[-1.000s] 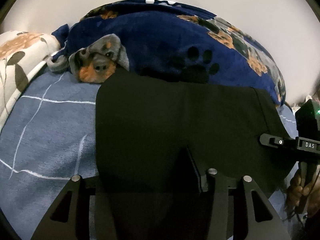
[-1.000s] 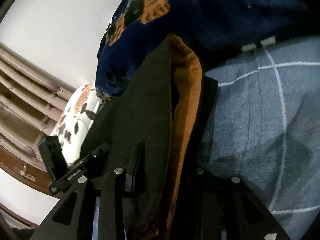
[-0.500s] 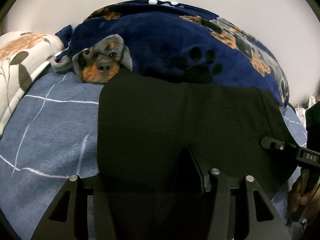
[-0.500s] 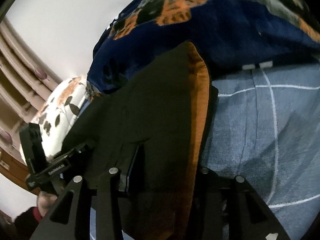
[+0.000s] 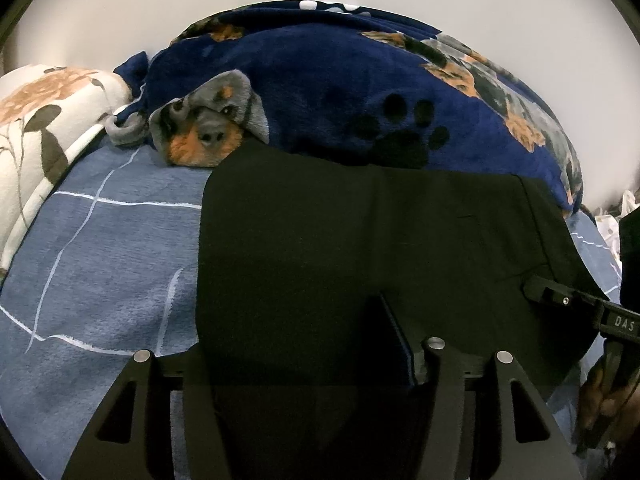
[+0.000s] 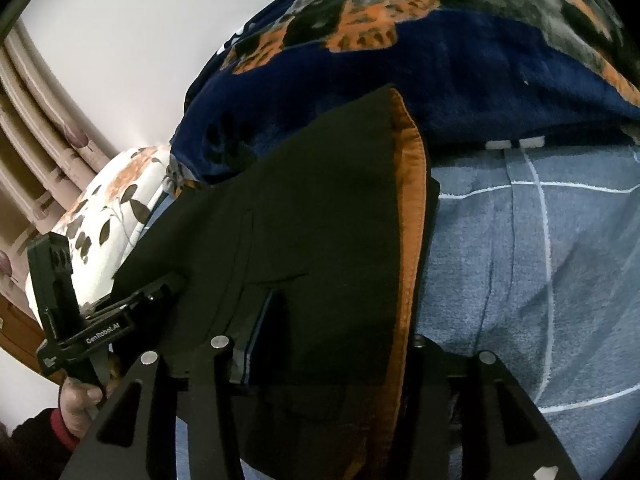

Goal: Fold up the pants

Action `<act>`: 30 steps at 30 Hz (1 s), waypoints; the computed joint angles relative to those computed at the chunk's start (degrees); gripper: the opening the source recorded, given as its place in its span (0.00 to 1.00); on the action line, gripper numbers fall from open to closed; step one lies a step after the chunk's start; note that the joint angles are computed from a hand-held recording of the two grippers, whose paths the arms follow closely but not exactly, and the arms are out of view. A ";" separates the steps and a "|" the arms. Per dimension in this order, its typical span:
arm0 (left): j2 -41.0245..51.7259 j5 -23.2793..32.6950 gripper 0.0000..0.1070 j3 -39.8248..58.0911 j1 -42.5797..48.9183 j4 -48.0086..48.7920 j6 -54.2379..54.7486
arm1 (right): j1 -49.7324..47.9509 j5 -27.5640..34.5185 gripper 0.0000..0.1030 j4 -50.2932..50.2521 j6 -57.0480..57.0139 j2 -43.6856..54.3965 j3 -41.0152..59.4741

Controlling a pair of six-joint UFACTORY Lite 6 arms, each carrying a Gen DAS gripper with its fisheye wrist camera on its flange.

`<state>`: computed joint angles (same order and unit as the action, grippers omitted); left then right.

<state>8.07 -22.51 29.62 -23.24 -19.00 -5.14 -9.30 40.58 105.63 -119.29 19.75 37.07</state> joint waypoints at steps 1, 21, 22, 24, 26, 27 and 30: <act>-0.01 0.02 0.54 0.00 0.05 -0.11 0.10 | 0.27 -0.29 0.42 0.52 -0.48 -0.23 -0.23; 0.14 0.30 0.58 0.34 0.00 -2.88 2.59 | 4.11 -3.73 0.56 5.99 -5.80 -2.59 -2.15; 0.14 0.30 0.59 0.34 0.00 -2.88 2.59 | 4.14 -3.79 0.56 6.12 -5.92 -2.68 -2.24; 0.21 0.28 0.59 0.39 0.00 -3.28 2.92 | 4.52 -3.97 0.56 6.47 -6.09 -2.67 -2.18; 0.26 0.31 0.60 0.45 -0.01 -3.48 3.10 | 4.95 -4.25 0.57 6.76 -6.22 -2.66 -2.03; 0.30 0.29 0.60 0.47 -0.09 -3.85 3.38 | 4.90 -4.23 0.58 6.74 -6.22 -2.65 -2.03; 0.32 0.31 0.61 0.49 -0.04 -4.06 3.54 | 4.91 -4.19 0.59 7.05 -6.75 -2.61 -2.20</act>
